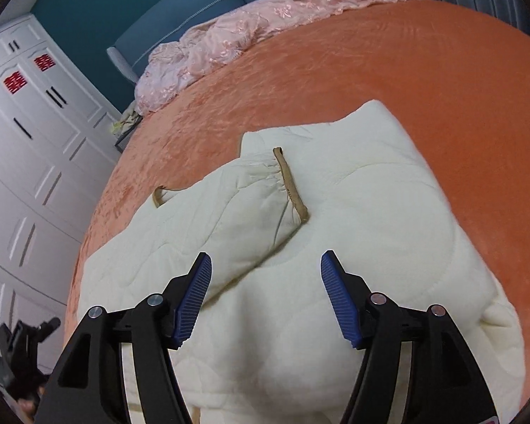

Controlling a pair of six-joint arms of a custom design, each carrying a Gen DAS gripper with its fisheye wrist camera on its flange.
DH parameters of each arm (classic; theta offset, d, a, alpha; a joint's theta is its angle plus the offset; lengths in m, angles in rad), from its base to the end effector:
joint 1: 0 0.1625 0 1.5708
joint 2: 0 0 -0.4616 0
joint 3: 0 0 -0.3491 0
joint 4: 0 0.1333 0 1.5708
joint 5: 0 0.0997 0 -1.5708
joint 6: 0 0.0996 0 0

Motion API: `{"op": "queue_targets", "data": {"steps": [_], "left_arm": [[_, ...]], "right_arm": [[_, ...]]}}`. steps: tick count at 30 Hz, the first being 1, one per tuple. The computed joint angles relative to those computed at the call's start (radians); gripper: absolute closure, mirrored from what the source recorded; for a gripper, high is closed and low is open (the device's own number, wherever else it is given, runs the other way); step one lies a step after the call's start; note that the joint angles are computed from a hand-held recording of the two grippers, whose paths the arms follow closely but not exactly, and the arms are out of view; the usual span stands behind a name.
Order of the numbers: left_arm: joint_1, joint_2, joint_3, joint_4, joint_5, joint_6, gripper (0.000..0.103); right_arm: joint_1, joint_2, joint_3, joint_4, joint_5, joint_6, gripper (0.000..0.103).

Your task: Fold large clothes

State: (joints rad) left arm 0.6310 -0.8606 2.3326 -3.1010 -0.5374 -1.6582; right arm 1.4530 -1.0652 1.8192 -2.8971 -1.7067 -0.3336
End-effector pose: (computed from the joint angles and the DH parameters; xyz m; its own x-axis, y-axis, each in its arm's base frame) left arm -0.2244 -0.4350 0.1200 -0.7731 -0.6202 0.1328 -0.4114 0.3310 -0.8492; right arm 0.0467 -0.6251 0.2984 -0.9539 -0.0945 0.2850 -0.2260 0.8508 -0.4744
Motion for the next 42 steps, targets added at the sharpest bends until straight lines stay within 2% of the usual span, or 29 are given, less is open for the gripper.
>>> {"op": "queue_targets", "data": {"steps": [2,3,5,7,8,10,12,13,14,15,17,18,19,20,21,22,26,28,31,32,34,37,40,42], "left_arm": [[0.029,0.002,0.0,-0.008,-0.02,-0.001,0.018],[0.036,0.005,0.007,-0.03,-0.03,-0.009,0.018],[0.048,0.016,0.031,-0.114,-0.043,-0.017,0.02],[0.049,0.015,0.045,-0.129,-0.049,-0.045,0.033],[0.046,0.01,0.049,-0.117,-0.049,-0.064,0.037],[0.039,-0.003,0.058,-0.092,-0.052,-0.083,0.058],[0.033,-0.019,0.062,-0.07,-0.058,-0.067,0.069],[0.03,-0.023,0.066,-0.069,-0.055,-0.053,0.079],[0.02,-0.028,0.071,-0.066,-0.053,-0.046,0.082],[0.003,-0.027,0.08,-0.084,-0.052,-0.039,0.083],[-0.03,-0.029,0.097,-0.084,-0.048,-0.059,0.084],[-0.052,-0.02,0.11,-0.107,-0.045,-0.07,0.079],[-0.067,-0.005,0.122,-0.153,-0.054,-0.067,0.063],[-0.077,0.004,0.127,-0.172,-0.065,-0.081,0.053],[-0.088,0.016,0.13,-0.182,-0.063,-0.109,0.038],[-0.092,0.022,0.125,-0.17,-0.057,-0.13,0.036],[-0.042,0.027,0.075,-0.14,-0.069,-0.092,0.037],[-0.007,0.032,0.049,-0.151,-0.076,-0.049,0.04],[0.032,0.017,0.007,-0.083,-0.082,-0.032,0.063],[0.034,0.011,0.003,-0.054,-0.078,-0.046,0.068],[0.028,-0.01,-0.012,0.071,-0.062,-0.095,0.085],[0.013,-0.014,-0.031,0.242,-0.044,-0.13,0.091],[0.013,0.002,-0.057,0.368,-0.038,-0.124,0.091],[0.014,0.017,-0.071,0.42,-0.019,-0.104,0.091]], "right_arm": [[0.012,0.046,-0.037,0.003,-0.039,0.046,0.039],[0.015,0.061,-0.045,-0.007,-0.041,0.058,0.039],[0.023,0.076,-0.055,-0.013,-0.017,0.059,0.044],[0.04,0.078,-0.064,0.0,-0.012,0.038,0.096],[0.046,0.069,-0.068,0.017,0.013,0.019,0.097],[0.05,0.022,-0.028,-0.036,0.094,-0.007,0.097],[0.049,-0.043,0.011,-0.068,0.17,-0.059,0.098],[0.045,-0.078,0.034,-0.085,0.197,-0.087,0.098],[0.04,-0.106,0.051,-0.094,0.21,-0.111,0.098],[0.034,-0.13,0.066,-0.096,0.213,-0.133,0.098],[0.024,-0.154,0.086,-0.097,0.168,-0.184,0.098],[0.022,-0.154,0.089,-0.092,0.138,-0.211,0.098],[0.019,-0.154,0.092,-0.087,0.117,-0.225,0.098],[0.015,-0.154,0.092,-0.073,0.108,-0.227,0.098],[0.01,-0.157,0.095,-0.065,0.111,-0.229,0.098],[0.012,-0.159,0.097,-0.068,0.113,-0.231,0.098],[0.033,-0.189,0.1,-0.071,0.157,-0.248,0.098],[0.043,-0.21,0.097,-0.062,0.188,-0.255,0.098],[0.036,-0.237,0.097,-0.037,0.22,-0.271,0.098],[0.031,-0.235,0.104,-0.045,0.199,-0.282,0.098],[0.023,-0.193,0.12,-0.09,0.081,-0.3,0.098],[-0.015,-0.125,0.123,-0.084,-0.054,-0.254,0.098],[-0.048,-0.092,0.156,-0.123,-0.098,-0.253,0.098],[-0.068,-0.077,0.178,-0.16,-0.094,-0.263,0.098]]}}
